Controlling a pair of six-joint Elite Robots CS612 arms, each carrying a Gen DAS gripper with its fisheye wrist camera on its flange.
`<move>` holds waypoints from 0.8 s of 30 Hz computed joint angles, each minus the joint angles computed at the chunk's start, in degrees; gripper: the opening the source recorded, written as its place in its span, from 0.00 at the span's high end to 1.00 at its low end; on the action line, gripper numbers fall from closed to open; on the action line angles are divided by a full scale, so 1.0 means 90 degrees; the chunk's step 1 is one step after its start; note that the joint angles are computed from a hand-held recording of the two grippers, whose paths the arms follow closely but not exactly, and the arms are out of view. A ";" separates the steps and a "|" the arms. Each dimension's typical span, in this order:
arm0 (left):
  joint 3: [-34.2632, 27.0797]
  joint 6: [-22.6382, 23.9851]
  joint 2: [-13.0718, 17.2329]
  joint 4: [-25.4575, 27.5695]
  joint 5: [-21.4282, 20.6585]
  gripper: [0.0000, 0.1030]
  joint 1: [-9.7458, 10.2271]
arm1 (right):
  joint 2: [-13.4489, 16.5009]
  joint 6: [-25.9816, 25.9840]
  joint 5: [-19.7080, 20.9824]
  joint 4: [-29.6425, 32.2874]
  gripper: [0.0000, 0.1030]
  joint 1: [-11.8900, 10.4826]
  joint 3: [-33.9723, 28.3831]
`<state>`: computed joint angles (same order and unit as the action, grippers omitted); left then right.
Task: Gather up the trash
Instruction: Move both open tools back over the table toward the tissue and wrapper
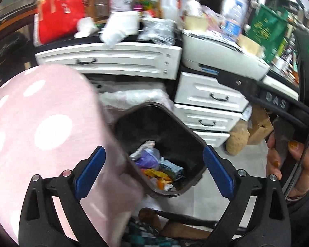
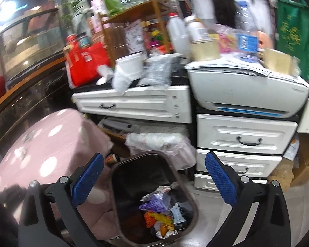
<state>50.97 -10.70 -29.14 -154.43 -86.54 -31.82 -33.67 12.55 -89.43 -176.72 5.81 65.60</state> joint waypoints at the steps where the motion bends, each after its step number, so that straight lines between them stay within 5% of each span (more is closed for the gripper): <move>1: 0.0112 -0.0086 -0.0064 -0.0069 0.0118 0.09 0.0031 | 0.0013 -0.0073 0.0069 0.0044 0.06 0.0021 -0.0048; 14: 0.1196 -0.0702 -0.0688 -0.0420 0.1912 0.09 0.0480 | 0.0459 -0.1028 0.1268 0.1112 0.06 0.0361 -0.1194; 24: 0.0980 -0.1268 -0.0572 0.0104 0.2724 0.09 0.1014 | 0.0895 -0.1846 0.1824 0.2190 0.06 0.0635 -0.2297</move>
<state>59.79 -22.11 -34.29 -153.50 -62.02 -22.69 -25.62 -4.06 -73.01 -157.01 11.53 44.92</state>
